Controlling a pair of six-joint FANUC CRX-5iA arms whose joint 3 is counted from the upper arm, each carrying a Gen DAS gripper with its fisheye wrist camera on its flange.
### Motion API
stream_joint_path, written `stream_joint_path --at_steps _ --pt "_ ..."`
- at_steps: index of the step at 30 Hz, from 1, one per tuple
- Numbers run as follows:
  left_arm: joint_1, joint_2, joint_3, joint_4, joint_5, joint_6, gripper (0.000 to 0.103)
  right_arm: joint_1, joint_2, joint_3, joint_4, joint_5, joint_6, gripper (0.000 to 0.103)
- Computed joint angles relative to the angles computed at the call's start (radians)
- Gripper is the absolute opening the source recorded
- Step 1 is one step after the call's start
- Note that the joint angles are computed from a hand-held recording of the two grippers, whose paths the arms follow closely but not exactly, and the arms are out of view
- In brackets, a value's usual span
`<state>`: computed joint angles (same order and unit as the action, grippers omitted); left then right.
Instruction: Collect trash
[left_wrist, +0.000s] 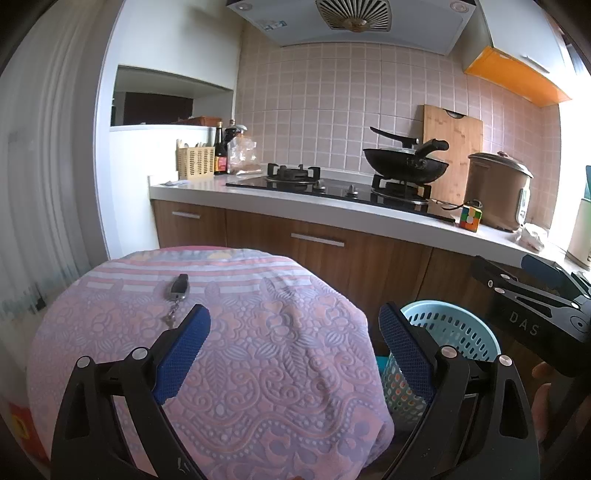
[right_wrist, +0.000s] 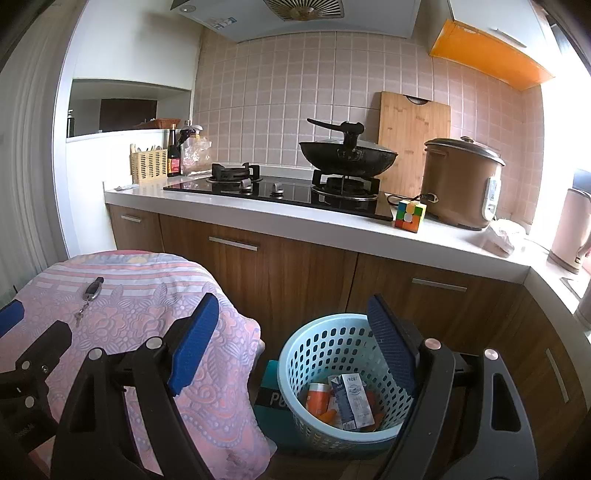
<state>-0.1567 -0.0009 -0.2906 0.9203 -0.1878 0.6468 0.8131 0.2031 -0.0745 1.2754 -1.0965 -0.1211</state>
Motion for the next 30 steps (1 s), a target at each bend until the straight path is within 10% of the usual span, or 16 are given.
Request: stream_joint_path --at_steps 30 --pt "0.025 0.0 0.023 -0.089 -0.027 0.101 0.09 0.004 0.012 0.016 -0.002 0.01 -0.007 0.078"
